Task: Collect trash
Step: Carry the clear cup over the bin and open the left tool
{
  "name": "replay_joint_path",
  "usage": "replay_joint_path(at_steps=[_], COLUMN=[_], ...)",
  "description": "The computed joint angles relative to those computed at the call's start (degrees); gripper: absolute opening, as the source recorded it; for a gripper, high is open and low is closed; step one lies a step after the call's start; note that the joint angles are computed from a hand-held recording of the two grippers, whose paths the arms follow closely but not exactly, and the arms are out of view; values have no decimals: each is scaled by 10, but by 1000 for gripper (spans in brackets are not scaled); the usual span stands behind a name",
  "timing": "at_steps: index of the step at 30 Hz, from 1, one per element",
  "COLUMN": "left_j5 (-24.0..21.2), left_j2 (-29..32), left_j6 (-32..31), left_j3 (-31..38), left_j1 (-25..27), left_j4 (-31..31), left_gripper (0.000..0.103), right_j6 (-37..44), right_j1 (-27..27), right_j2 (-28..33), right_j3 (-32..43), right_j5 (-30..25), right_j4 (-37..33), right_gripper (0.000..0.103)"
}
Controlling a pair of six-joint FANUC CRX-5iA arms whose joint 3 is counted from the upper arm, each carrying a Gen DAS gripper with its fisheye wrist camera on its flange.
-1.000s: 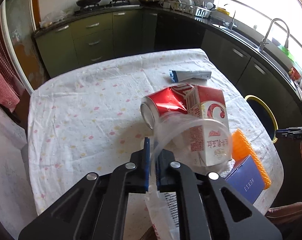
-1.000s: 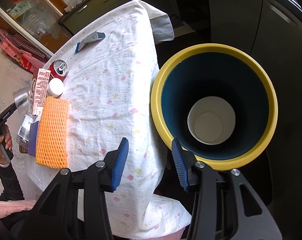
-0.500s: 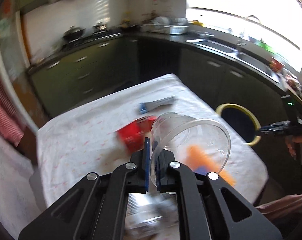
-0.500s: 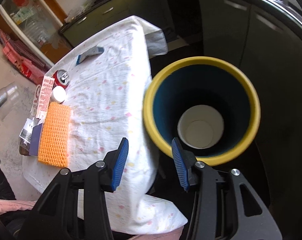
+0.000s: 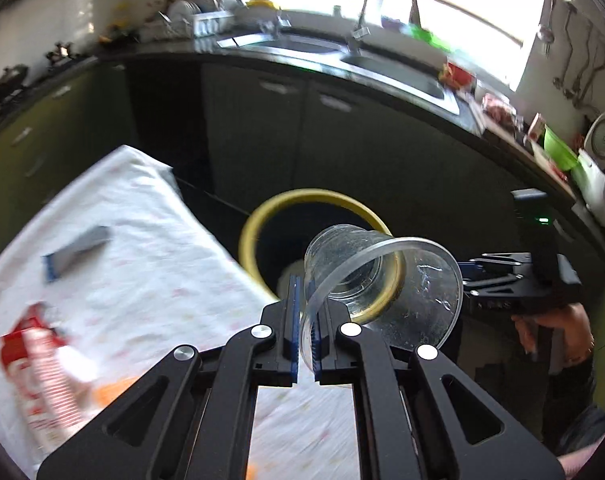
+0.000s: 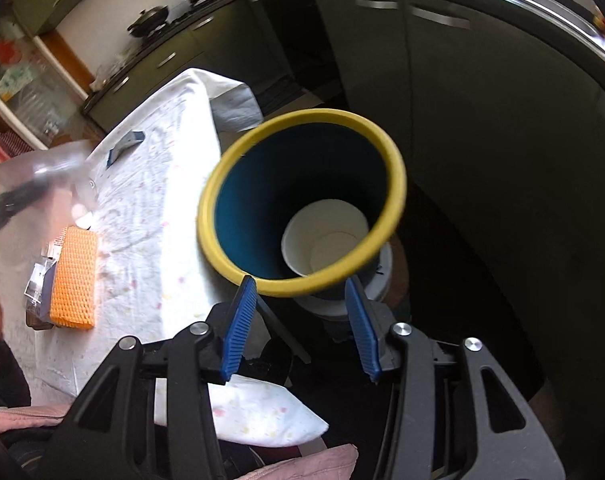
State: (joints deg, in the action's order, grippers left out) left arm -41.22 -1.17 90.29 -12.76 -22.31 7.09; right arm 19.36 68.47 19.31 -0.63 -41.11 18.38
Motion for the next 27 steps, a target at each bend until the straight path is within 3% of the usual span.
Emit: replay_joint_path(at_steps=[6,12,14,16,18,21,23,26,27], left_j5=[-31,-46,-45,-40,-25,-4,17,31,32], left_j2=[120,197,206,210,194,152,103,30,8], left_j6=[58,103,118,126,133,127,118,139,143], left_j3=[99,165,167,164,148,114,73,32,20], left_j1=[-40,-50,-48,-44,-44,-45,-42,-49,-50], left_j4=[-45,-68,-70,-60,-60,-60,-53,-91,-100], left_gripper=[5,6,12,35,42,44,50,59,67], right_j6=[-32,-38,-40,-40,-39,-38,-36,-24,-16], right_j1=[-5,-8,-8,-7,-6,-4,-2,1,2], right_j2=[-25,-30,-29,-29,-26,-25,-22,-12,-9], right_j3=[-51,-65,-66,-66,-62,-61,-58,-46,-41], right_j5=[26,40,41,40,37,37,40,37,37], right_j4=[8,5,4,5,6,8,5,-2,-8], right_gripper=[44,46,48,48,48,48,48,49,49])
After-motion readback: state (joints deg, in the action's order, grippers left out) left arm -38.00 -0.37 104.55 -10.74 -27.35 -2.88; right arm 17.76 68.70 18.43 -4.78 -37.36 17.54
